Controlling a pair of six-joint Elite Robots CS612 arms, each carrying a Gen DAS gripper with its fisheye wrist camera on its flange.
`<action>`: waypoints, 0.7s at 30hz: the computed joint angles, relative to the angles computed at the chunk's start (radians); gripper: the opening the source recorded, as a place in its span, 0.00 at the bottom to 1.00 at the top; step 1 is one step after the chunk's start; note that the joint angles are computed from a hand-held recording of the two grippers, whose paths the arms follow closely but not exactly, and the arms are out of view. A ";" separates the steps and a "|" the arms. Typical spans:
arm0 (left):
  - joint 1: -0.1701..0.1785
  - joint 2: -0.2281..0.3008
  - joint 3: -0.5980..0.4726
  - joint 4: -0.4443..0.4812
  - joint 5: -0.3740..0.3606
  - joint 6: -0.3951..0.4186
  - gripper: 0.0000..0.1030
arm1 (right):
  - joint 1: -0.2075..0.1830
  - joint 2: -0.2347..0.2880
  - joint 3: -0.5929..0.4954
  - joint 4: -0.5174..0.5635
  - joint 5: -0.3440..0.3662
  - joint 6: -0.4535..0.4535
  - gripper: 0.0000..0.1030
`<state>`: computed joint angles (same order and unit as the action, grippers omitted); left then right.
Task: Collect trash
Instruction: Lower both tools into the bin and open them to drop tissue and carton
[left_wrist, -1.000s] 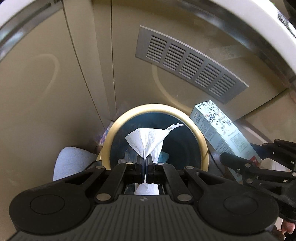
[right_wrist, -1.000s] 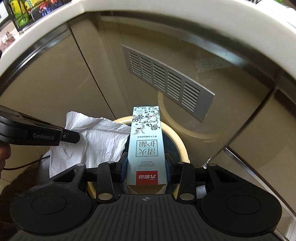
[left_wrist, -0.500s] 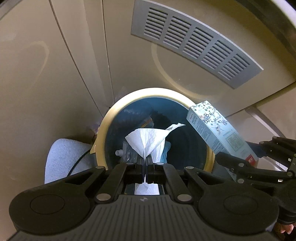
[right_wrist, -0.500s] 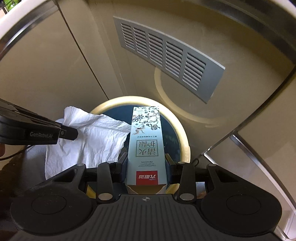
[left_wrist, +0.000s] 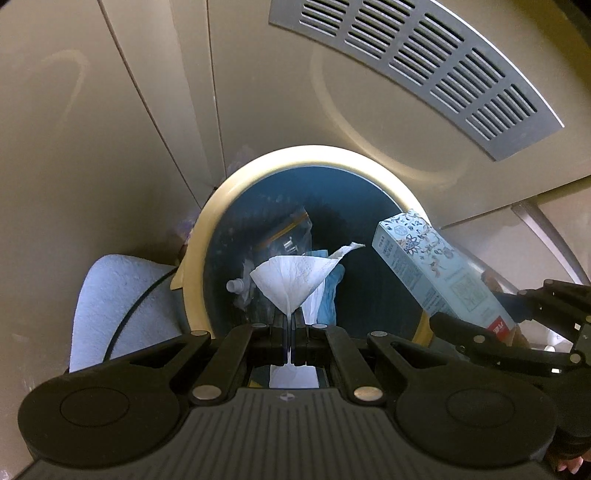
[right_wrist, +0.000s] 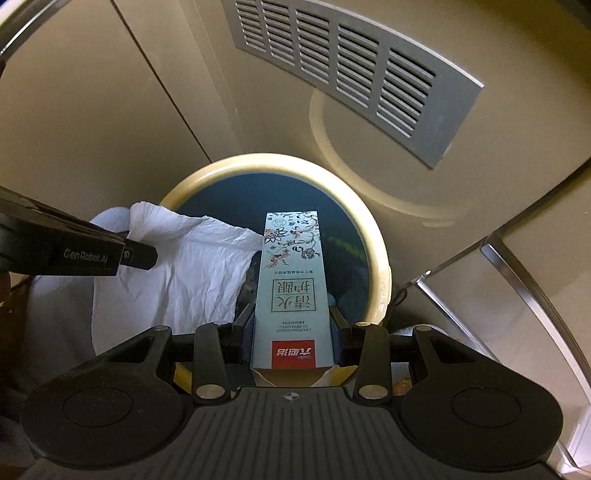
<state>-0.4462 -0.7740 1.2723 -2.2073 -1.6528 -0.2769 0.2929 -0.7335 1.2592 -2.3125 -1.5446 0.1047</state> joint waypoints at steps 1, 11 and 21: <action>0.000 0.007 -0.010 0.009 0.001 0.003 0.01 | 0.001 0.005 -0.008 0.009 -0.003 -0.002 0.40; -0.001 0.020 -0.024 0.040 0.000 0.002 0.01 | 0.003 0.031 -0.049 0.064 -0.016 -0.009 0.40; -0.003 0.020 -0.031 0.051 0.004 0.009 0.01 | 0.000 0.033 -0.051 0.073 -0.021 0.007 0.41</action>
<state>-0.4493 -0.7535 1.2415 -2.1561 -1.6488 -0.2679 0.2932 -0.7010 1.2087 -2.2398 -1.5656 0.1118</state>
